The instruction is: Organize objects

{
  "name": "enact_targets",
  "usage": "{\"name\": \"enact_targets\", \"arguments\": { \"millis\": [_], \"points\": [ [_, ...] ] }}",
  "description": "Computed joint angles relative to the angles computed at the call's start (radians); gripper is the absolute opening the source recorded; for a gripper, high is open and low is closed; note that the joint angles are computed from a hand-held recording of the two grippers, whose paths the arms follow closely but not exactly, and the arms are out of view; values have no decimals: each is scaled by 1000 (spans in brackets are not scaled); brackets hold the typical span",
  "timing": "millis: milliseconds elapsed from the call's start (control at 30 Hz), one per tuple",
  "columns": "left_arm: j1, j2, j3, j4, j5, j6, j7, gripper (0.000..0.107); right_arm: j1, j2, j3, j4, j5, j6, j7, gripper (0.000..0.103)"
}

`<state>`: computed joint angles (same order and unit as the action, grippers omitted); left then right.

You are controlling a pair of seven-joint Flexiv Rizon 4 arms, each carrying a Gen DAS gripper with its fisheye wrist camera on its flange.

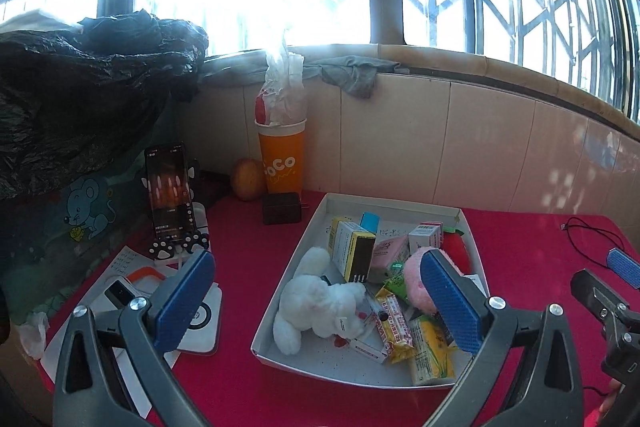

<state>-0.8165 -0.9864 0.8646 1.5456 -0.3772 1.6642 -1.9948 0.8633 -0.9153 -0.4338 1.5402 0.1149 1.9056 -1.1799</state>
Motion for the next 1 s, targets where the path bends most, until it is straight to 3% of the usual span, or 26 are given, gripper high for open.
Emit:
{"name": "enact_targets", "arguments": {
  "millis": [133, 233, 433, 567, 767, 900, 1000],
  "points": [
    [13, 41, -54, 16, 27, 8, 20, 103, 51, 29, -45, 88, 49, 40, -23, 92],
    [-7, 54, -54, 39, 24, 29, 29, 103, 99, 37, -93, 138, 113, 69, -51, 92],
    [-109, 53, 30, 102, -22, 31, 35, 103, 114, 73, -85, 197, 198, 116, -101, 92],
    [-212, 11, 156, 128, -50, -14, 19, 103, 129, 92, -79, 214, 249, 148, -153, 92],
    [-244, 33, 156, 162, -54, 14, 30, 103, 148, 125, -51, 233, 302, 173, -248, 92],
    [-270, 37, 156, 180, -70, 25, 54, 103, 246, 120, -142, 246, 416, 156, -294, 92],
    [-305, 20, 181, 193, -92, 22, 59, 103, 386, 67, -323, 253, 549, 86, -262, 92]
  ]
}}
